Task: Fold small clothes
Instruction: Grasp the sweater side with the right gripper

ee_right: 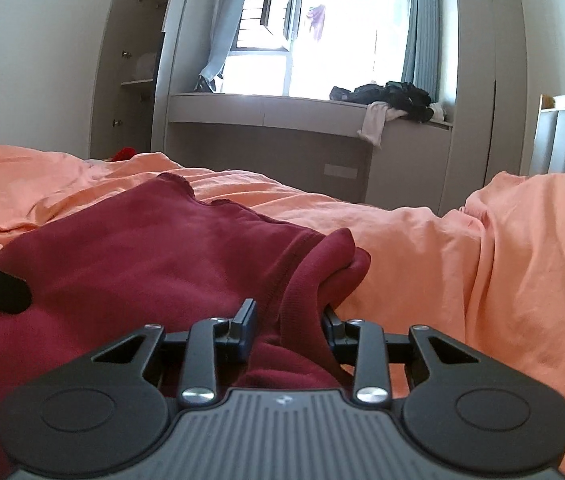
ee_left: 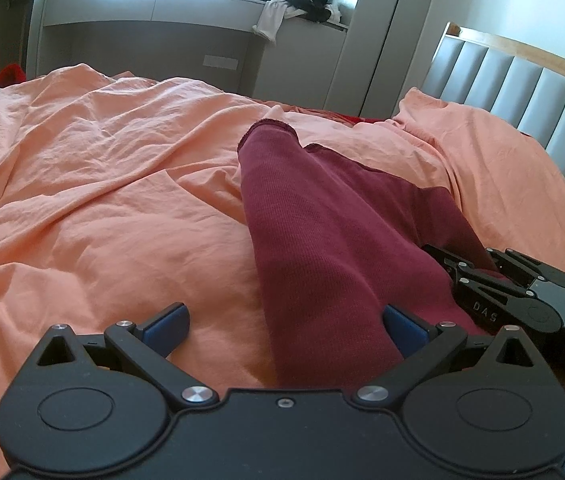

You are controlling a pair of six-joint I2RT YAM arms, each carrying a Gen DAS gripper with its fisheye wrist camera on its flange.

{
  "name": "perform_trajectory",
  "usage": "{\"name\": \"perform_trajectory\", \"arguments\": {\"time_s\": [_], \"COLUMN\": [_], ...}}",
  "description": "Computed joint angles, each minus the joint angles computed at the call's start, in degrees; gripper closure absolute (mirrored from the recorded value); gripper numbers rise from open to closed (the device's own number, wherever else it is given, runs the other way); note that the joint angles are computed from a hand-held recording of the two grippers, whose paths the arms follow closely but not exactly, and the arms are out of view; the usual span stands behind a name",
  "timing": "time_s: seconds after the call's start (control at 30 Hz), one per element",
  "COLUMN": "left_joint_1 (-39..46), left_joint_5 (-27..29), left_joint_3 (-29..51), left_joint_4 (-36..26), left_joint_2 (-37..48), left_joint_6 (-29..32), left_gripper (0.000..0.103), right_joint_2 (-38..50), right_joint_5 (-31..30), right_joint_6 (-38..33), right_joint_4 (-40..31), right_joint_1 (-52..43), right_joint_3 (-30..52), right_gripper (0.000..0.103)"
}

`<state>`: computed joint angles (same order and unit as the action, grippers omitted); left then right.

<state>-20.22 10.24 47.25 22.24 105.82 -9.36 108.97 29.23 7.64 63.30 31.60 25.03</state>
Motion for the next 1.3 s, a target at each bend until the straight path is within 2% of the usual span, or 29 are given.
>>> {"name": "perform_trajectory", "arguments": {"time_s": [0.17,0.3,0.37,0.43,0.47,0.53,0.67,0.87,0.97,1.3], "left_joint_1": [0.08,0.71,0.99,0.78,0.57,0.01,-0.33,-0.97,-1.34,-2.06], "left_joint_5": [0.23,1.69,2.38,2.11,1.72,0.61,-0.13,-1.52,-2.33,-3.56], "left_joint_3": [1.28,3.27,4.21,4.71,4.83,5.04,5.33,5.00,5.41,5.85], "left_joint_4": [-2.18,-4.91,-6.19,-6.70,-6.67,-6.75,-7.56,-7.01,-7.38,-7.63], "left_joint_2": [-0.14,0.26,0.53,0.68,0.80,0.90,0.83,0.84,1.13,1.67], "left_joint_6": [0.22,0.45,0.10,0.48,0.92,1.92,2.10,2.44,2.45,2.59], "left_gripper": [0.000,0.000,0.000,0.000,0.000,0.000,0.000,0.000,0.000,0.000], "right_joint_2": [-1.67,-1.81,0.39,3.98,6.21,8.90,9.17,4.06,3.47,2.62], "right_joint_5": [-7.93,-21.65,-29.94,-38.97,-42.58,-45.89,-47.35,-41.30,-38.27,-35.50], "right_joint_6": [6.44,17.65,25.39,32.03,35.19,38.20,38.13,30.76,28.86,27.88], "right_joint_4": [-0.49,1.71,5.40,9.83,13.13,17.38,18.63,7.08,4.47,2.38], "right_joint_1": [-4.61,-12.48,-17.23,-21.85,-23.68,-25.52,-26.05,-22.21,-20.16,-18.79], "right_joint_3": [-1.36,-3.31,-4.14,-4.19,-4.37,-4.49,-4.70,-2.73,-1.59,-1.05], "right_gripper": [0.060,0.047,0.038,0.025,0.024,0.022,0.017,0.016,0.014,0.010]}}
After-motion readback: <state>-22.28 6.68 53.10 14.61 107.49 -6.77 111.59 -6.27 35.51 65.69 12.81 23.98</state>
